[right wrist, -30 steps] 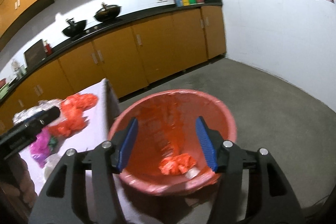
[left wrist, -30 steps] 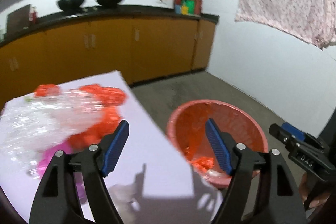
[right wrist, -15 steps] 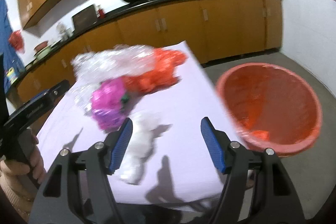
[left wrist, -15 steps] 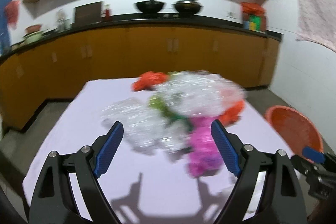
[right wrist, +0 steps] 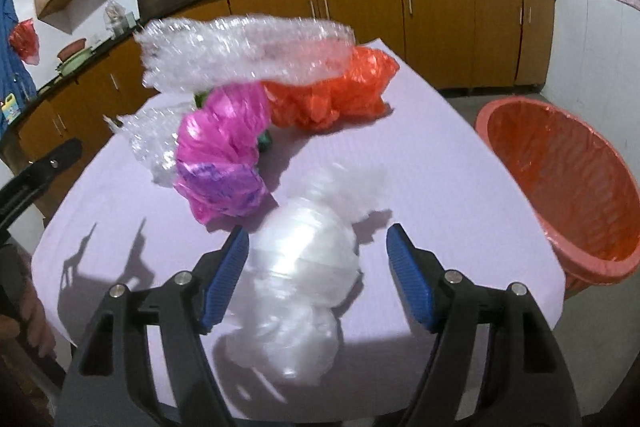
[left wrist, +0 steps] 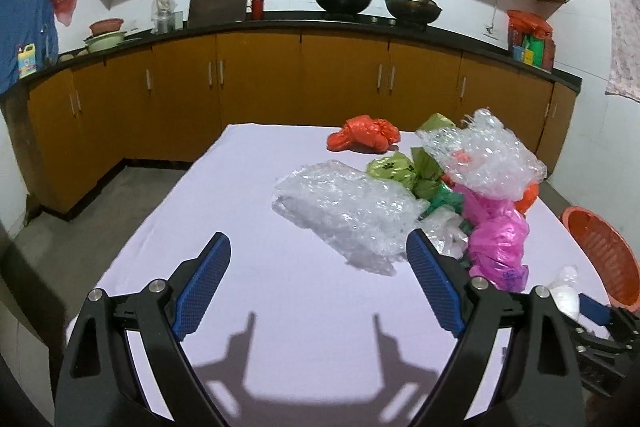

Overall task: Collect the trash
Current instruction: 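Move both tools back to the table and grasp another white bag with the right tool, then grasp the pink bag with the left tool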

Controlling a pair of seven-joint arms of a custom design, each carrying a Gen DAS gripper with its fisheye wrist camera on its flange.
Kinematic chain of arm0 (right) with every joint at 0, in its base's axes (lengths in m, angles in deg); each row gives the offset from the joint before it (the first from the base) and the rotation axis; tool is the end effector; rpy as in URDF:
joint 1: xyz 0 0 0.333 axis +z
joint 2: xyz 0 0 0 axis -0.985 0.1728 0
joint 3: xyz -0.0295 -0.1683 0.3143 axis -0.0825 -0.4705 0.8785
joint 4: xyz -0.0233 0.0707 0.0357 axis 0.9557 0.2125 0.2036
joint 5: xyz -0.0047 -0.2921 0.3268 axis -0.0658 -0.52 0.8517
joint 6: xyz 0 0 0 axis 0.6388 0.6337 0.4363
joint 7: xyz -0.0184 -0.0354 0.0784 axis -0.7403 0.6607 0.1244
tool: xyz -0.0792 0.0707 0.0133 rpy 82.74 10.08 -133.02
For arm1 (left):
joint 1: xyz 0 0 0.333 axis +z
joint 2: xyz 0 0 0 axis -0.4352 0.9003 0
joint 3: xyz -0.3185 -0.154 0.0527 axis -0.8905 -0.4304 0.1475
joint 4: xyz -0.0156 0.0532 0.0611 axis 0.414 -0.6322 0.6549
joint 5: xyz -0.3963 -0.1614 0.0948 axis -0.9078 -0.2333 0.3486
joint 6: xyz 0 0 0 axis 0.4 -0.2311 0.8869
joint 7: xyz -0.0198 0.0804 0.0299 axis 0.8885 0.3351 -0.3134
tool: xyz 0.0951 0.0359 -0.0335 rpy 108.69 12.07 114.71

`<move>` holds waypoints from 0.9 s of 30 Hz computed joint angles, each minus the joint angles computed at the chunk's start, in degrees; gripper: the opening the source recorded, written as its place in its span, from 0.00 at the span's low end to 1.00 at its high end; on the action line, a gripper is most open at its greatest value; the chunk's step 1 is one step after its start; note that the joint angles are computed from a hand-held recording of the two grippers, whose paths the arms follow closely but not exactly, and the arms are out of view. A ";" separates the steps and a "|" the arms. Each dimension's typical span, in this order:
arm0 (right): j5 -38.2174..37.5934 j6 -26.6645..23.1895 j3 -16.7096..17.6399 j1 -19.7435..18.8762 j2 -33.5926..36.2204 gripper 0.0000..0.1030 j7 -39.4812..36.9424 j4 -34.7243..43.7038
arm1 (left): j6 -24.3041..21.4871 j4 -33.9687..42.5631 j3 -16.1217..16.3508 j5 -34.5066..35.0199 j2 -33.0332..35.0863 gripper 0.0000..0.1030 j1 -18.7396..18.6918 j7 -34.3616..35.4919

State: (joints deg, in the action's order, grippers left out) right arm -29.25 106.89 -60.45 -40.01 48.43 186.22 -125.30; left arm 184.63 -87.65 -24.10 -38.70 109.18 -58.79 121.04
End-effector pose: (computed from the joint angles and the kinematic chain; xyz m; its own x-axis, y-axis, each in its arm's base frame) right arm 0.6618 0.0766 0.3787 -0.1968 -0.9703 -0.1409 -0.6324 0.2354 -0.7380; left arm 0.7179 -0.2166 0.4237 -0.1483 -0.9871 0.0598 -0.4893 0.0207 -0.8719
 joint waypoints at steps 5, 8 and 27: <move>-1.44 -0.76 1.08 -1.57 -0.28 0.35 0.68 -0.58 | 2.62 -3.06 -11.22 3.31 -1.90 0.87 8.59 1.99; -0.91 0.46 -5.20 3.80 -0.27 0.34 2.17 -2.02 | 2.86 -2.53 -16.80 5.91 -1.60 0.90 12.24 2.98; 15.27 2.32 -18.75 15.89 -2.61 0.34 -7.78 -7.42 | -12.48 11.27 -16.20 14.72 6.32 0.64 8.44 -3.90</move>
State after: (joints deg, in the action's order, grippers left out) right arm -13.97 109.21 -79.20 -24.12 45.82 178.43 -132.71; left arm 172.14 -76.38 -40.30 -23.98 115.50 -50.35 117.15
